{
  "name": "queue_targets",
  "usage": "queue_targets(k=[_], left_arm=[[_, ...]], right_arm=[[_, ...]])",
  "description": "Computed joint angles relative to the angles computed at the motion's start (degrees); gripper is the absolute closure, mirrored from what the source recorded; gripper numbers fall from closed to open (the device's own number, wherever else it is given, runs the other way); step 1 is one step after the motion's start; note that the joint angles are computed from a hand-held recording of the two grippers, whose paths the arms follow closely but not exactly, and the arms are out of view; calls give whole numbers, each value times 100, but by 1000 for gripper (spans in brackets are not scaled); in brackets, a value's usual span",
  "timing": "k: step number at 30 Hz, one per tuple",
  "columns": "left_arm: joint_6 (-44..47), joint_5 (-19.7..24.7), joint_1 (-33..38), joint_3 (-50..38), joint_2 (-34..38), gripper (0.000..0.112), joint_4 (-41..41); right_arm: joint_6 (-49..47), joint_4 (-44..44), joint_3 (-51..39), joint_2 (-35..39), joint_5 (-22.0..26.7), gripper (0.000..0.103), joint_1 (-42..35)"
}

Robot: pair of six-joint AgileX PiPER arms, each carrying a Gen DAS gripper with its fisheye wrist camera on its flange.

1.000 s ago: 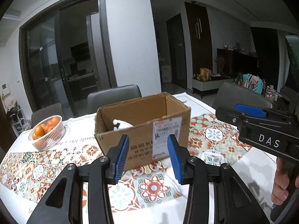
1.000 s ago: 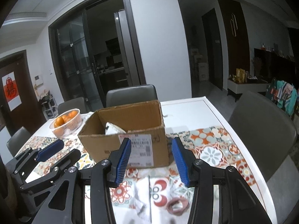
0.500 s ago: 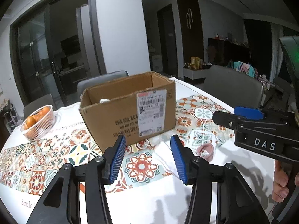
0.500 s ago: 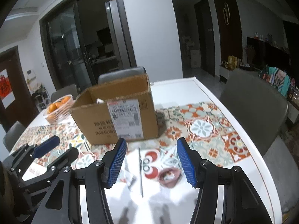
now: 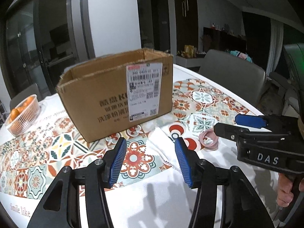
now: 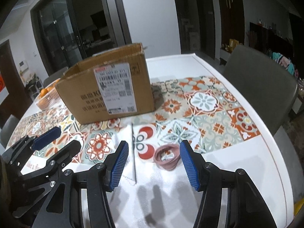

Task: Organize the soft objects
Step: 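Move both grippers back toward the zigzag-edged cloth and pink hair tie, then grasp the zigzag-edged white cloth with the left gripper while the right gripper grasps the pink hair tie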

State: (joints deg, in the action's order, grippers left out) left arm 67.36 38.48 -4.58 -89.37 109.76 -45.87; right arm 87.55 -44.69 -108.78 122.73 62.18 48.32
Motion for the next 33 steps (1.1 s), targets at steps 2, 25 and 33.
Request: queue_targets(k=[2,25,33], left_arm=[[-146,69,-41,-179,160,60,135],[-1940,1082,-562,-2438,1931,55,1728],[-2352,1214,-677,-2699,2143,55,2057]], right_arm=[[-68,166,-15,65,-53,45,-75],[-367,906,227,419,-655,45,-569],[-512,911,185,535,-695,45,-631]])
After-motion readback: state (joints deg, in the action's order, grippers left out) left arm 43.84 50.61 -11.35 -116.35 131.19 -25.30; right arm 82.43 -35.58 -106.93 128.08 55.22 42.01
